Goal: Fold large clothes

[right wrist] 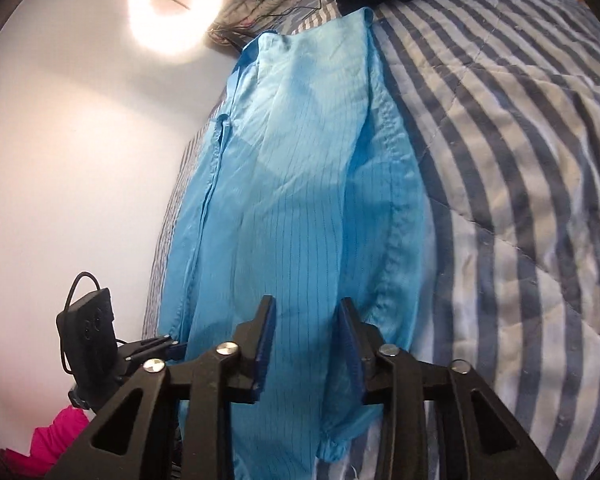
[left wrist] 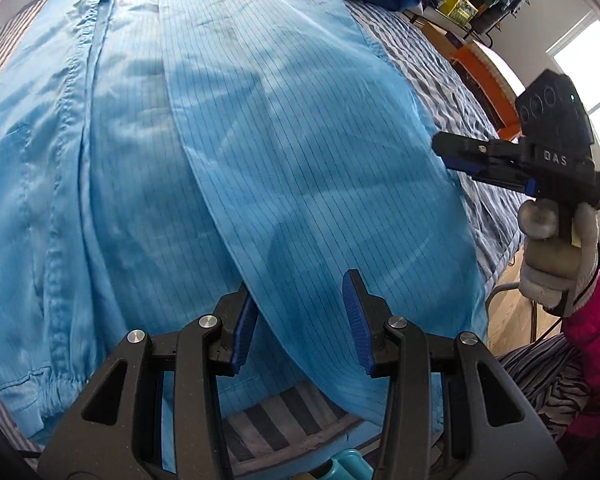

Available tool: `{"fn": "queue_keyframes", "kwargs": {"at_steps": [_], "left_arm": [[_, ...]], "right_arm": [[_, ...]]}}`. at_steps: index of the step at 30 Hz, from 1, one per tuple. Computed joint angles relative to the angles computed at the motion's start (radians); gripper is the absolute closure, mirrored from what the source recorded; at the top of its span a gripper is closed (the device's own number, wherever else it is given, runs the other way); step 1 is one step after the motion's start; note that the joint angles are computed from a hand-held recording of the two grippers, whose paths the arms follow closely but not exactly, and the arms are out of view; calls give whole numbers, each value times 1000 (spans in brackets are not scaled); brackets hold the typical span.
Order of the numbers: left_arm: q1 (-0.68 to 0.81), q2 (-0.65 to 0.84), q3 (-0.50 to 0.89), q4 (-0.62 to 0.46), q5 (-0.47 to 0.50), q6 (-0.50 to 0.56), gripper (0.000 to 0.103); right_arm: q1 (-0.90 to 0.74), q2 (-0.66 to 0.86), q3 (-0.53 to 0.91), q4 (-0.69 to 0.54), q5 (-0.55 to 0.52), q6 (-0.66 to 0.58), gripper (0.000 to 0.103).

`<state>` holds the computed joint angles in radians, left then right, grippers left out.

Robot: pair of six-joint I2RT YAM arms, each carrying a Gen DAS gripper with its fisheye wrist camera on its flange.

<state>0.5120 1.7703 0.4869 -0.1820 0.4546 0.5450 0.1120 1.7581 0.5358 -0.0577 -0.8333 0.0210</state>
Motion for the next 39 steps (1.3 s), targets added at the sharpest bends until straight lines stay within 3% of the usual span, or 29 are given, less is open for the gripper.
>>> {"fn": "queue_keyframes", "kwargs": {"at_steps": [3, 7, 14, 18, 20, 21, 22, 23, 28, 33, 35, 36, 39], "left_arm": [[-9, 3, -4, 15, -5, -1, 61], [-31, -9, -21, 22, 1, -9, 61], [-88, -20, -57, 65, -17, -22, 61], [-91, -20, -53, 61, -17, -28, 61], [-91, -25, -57, 62, -21, -23, 61], [-93, -26, -58, 64, -22, -22, 61], [-92, -27, -60, 65, -24, -18, 61], [-93, -25, -60, 68, -25, -18, 61], [-144, -23, -55, 89, -25, -71, 61], [-175, -2, -60, 129, -48, -91, 61], [-194, 2, -60, 146, -55, -105, 61], [-201, 3, -60, 150, -59, -110, 61], [-225, 7, -57, 164, -68, -131, 61]], "right_arm": [[27, 9, -2, 42, 21, 54, 96], [48, -39, -13, 51, 99, 77, 102], [0, -78, 7, -28, 172, 18, 103], [39, -100, 7, -37, 269, 6, 103], [31, -107, 0, -35, 241, -6, 100], [20, -110, 0, -34, 222, -12, 91], [-8, -103, 5, -47, 184, -30, 75], [-43, -89, 9, -54, 132, -40, 69], [-94, -34, 31, -25, 181, -4, 67], [-180, 128, 80, -46, -5, -46, 58], [-204, 163, 84, -53, -82, -58, 61], [-200, 162, 78, -53, -87, -64, 73], [-167, 103, 40, -35, -81, -68, 87]]}}
